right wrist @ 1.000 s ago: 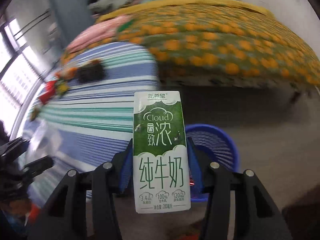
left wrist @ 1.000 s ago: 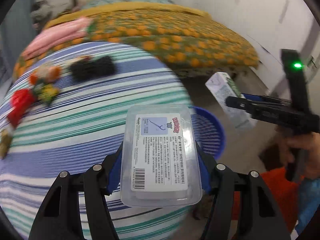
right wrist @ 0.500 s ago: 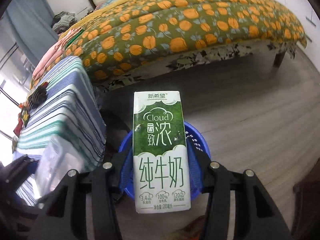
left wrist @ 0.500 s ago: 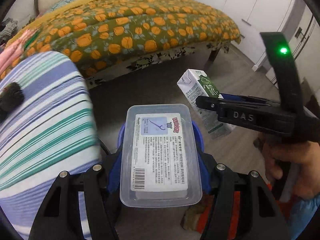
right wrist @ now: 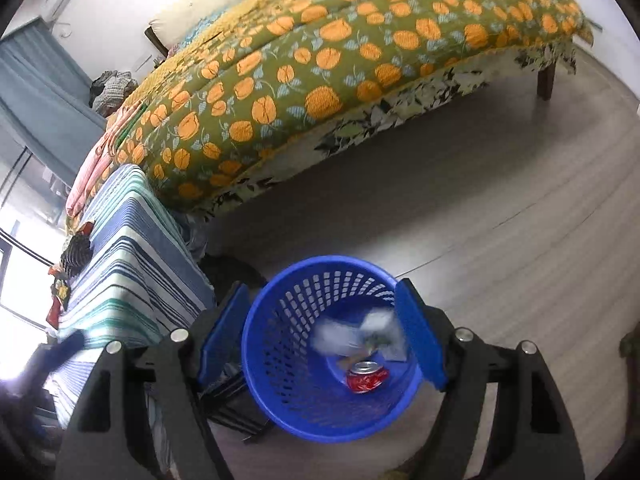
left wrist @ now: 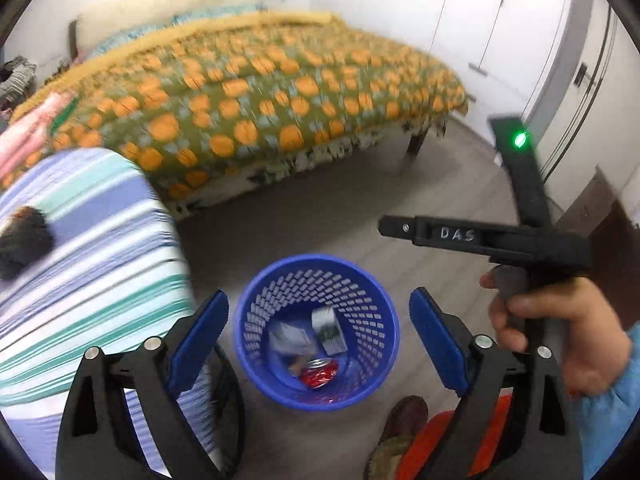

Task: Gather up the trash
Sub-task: 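Move both tools back over the table toward the remaining wrappers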

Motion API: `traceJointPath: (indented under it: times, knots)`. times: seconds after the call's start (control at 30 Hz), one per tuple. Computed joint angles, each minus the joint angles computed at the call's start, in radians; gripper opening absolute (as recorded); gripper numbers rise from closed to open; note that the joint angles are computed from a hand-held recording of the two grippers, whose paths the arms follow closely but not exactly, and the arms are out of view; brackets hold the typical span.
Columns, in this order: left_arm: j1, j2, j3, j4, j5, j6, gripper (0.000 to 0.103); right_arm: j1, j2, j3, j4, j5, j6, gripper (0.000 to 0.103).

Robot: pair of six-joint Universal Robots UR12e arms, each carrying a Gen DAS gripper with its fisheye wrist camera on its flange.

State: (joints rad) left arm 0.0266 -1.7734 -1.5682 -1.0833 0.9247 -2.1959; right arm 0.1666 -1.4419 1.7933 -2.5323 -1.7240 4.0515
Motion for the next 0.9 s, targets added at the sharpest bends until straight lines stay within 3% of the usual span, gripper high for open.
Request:
traceJointPath:
  times: [0.1,0.23,0.33,0.47,0.63,0.77,0.9]
  knots:
    - [0.070,0.029,-0.029,0.060,-0.022,0.016,0.097,0.045,0.015,-0.040,0.061,-0.098,-0.016,0.086]
    - [0.158,0.035,-0.057,0.156,0.042,-0.018,0.098,0.124,0.070,-0.128,0.121,-0.216,-0.090,0.086]
    - [0.215,0.011,-0.050,0.211,0.131,-0.075,0.098,0.186,0.123,-0.207,0.131,-0.257,-0.153,0.087]
    - [0.280,-0.038,-0.015,0.263,0.211,-0.171,0.098,0.271,0.216,-0.345,0.109,-0.257,-0.254,0.097]
    - [0.319,-0.101,0.047,0.317,0.281,-0.287,0.098,0.308,0.371,-0.584,0.181,-0.107,-0.349,0.097]
    - [0.324,-0.155,0.111,0.317,0.287,-0.335,0.098,0.316,0.502,-0.783,0.317,-0.140,-0.378,0.097]
    - [0.314,-0.195,0.167,0.291,0.297,-0.337,0.098,0.306,0.589,-0.919,0.448,-0.175,-0.314,0.097]
